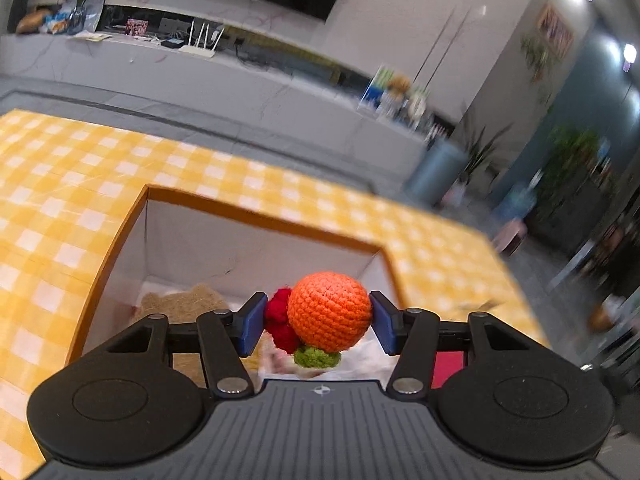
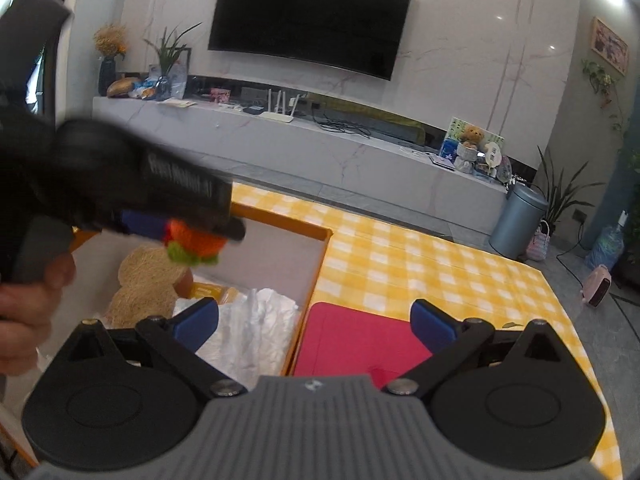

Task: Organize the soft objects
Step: 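Open the right tool to drop the tissue while the left tool drops the orange ball into the box, then move both tools back to the brown plush dog and yellow cloth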

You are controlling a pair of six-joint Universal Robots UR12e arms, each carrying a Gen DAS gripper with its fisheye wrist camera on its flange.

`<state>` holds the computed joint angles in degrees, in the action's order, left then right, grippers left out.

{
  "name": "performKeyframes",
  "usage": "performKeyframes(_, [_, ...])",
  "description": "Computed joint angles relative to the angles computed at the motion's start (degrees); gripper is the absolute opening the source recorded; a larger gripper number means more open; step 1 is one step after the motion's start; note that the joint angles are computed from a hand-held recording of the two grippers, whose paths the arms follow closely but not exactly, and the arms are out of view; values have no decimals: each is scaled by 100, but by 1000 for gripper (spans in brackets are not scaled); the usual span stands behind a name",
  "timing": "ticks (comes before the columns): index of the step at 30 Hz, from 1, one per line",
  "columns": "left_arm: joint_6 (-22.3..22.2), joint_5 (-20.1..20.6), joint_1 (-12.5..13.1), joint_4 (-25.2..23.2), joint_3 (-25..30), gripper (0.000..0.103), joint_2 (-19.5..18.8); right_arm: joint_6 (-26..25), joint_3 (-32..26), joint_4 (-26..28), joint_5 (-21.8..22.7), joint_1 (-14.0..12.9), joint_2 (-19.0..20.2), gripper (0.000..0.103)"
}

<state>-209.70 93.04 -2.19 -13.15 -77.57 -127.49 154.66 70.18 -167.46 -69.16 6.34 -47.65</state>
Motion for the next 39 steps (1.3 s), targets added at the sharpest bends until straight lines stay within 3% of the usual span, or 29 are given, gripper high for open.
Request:
performKeyframes(3, [175, 134, -27, -106, 112, 63, -93, 109, -59, 41, 86, -13, 43, 100])
performKeyframes(5, [66, 289, -53, -150, 155, 78, -122, 9, -104, 257, 125, -8, 42, 100])
performKeyframes(6, [-47, 429, -74, -136, 159, 92, -122, -43, -83, 280, 139, -10, 34, 100])
performKeyframes(7, [-140, 629, -111, -71, 132, 99, -110, -60, -58, 247, 99, 9, 22, 100])
performKeyframes(10, [-89, 1195, -208, 382, 21, 102, -97, -82, -21, 142, -100, 45, 14, 100])
performKeyframes(13, [-93, 1483, -261, 444, -32, 103, -55, -81, 8, 96, -35, 31, 6, 100])
performKeyframes(21, [-339, 1340, -238, 444, -117, 103, 66, -141, 40, 48, 69, 7, -16, 100])
performKeyframes(29, [3, 1389, -331, 316, -75, 103, 124, 0, 41, -88, 104, -36, -16, 100])
performKeyframes(36, [760, 1330, -461, 448, -19, 103, 123, 244, 86, -343, 42, -134, -49, 100])
performKeyframes(39, [758, 1229, -503, 519, 8, 103, 98, 346, 67, -410, -15, -201, -45, 100])
